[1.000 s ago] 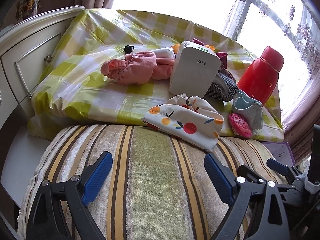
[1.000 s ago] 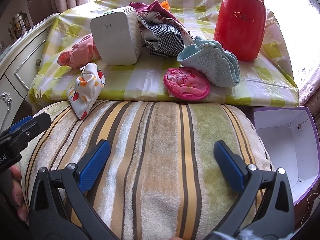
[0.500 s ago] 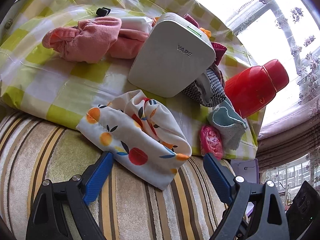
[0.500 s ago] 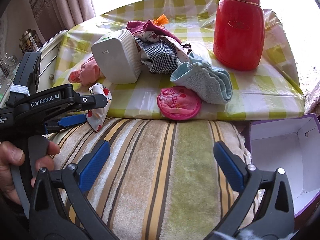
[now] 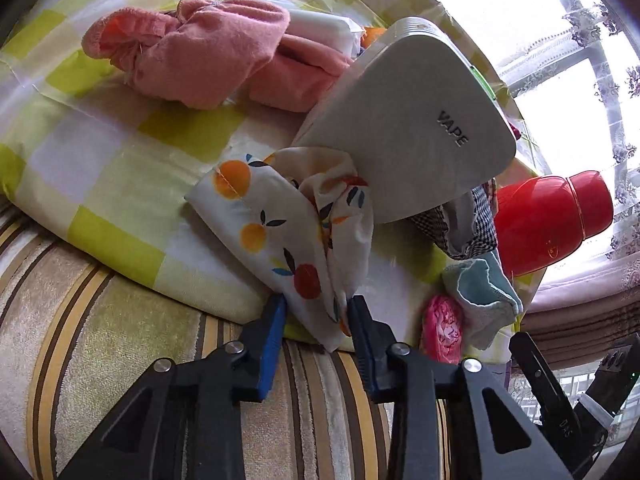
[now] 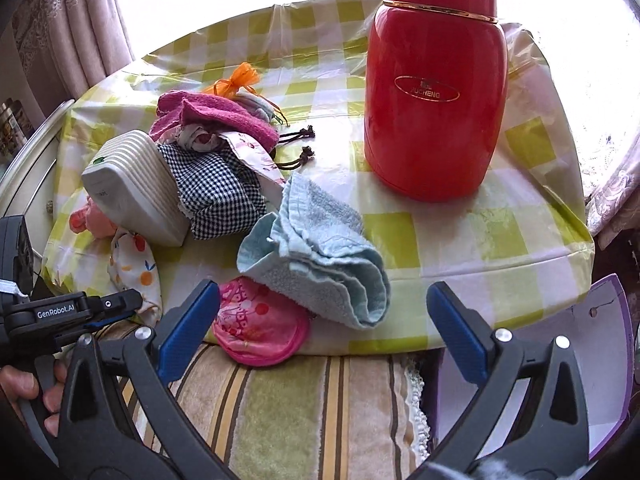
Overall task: Organize soft objects
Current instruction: 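Grasp the fruit-print pouch with the left tool while the right tool grasps the light blue cloth, then carry both cloths to the open box and release them inside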
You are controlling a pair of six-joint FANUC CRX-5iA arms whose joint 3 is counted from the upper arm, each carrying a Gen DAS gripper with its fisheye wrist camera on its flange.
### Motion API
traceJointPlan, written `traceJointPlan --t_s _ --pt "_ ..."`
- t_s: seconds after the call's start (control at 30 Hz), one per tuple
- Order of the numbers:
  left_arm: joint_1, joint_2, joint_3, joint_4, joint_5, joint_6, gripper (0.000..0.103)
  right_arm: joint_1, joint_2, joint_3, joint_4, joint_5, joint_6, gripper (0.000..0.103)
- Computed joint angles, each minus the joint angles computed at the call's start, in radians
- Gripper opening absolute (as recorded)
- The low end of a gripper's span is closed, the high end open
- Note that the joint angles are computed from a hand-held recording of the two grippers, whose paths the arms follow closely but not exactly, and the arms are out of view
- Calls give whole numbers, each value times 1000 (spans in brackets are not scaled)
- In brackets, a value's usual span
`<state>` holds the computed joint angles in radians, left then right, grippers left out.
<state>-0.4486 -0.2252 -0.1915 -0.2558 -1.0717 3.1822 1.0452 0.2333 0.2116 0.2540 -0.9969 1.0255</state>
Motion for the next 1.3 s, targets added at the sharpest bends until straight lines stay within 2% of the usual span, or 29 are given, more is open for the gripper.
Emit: traceJointPlan --t_s 0.07,0.13,0.2,0.23,0.3,0.37,0.47,0.8,0.9,1.07,1.2,1.3 --pt "-7 -10 -15 -17 20 20 24 -8 23 18 19 4 8 102" --pt "-19 -13 -24 -38 30 37 21 -22 48 56 -15 -16 41 96" --pt "-27 0 -8 -38 27 37 13 -38 80 105 -66 -54 74 71" --pt "-31 4 -2 -41 28 36 9 -45 95 127 -87 -74 84 65" --pt "-41 11 12 -54 21 33 5 -54 108 146 -118 -93 93 43" --pt "-58 25 33 -73 -1 42 4 -63 103 142 -144 -80 100 28" --pt "-83 39 62 -104 -27 50 4 -69 78 117 -155 -40 89 18" --pt "-226 120 203 -243 -146 108 4 -79 -43 4 -129 47 24 16" --pt "-270 130 248 -291 -203 96 4 -84 -85 -34 -120 60 5 16" --pt "-329 176 327 -346 -250 36 4 -97 -158 -101 -101 76 -26 16" --pt "-354 205 369 -355 -210 -22 4 -106 -213 -158 -61 80 -60 16" --pt "-361 236 401 -343 -141 -97 4 -115 -246 -196 -27 71 -98 16"
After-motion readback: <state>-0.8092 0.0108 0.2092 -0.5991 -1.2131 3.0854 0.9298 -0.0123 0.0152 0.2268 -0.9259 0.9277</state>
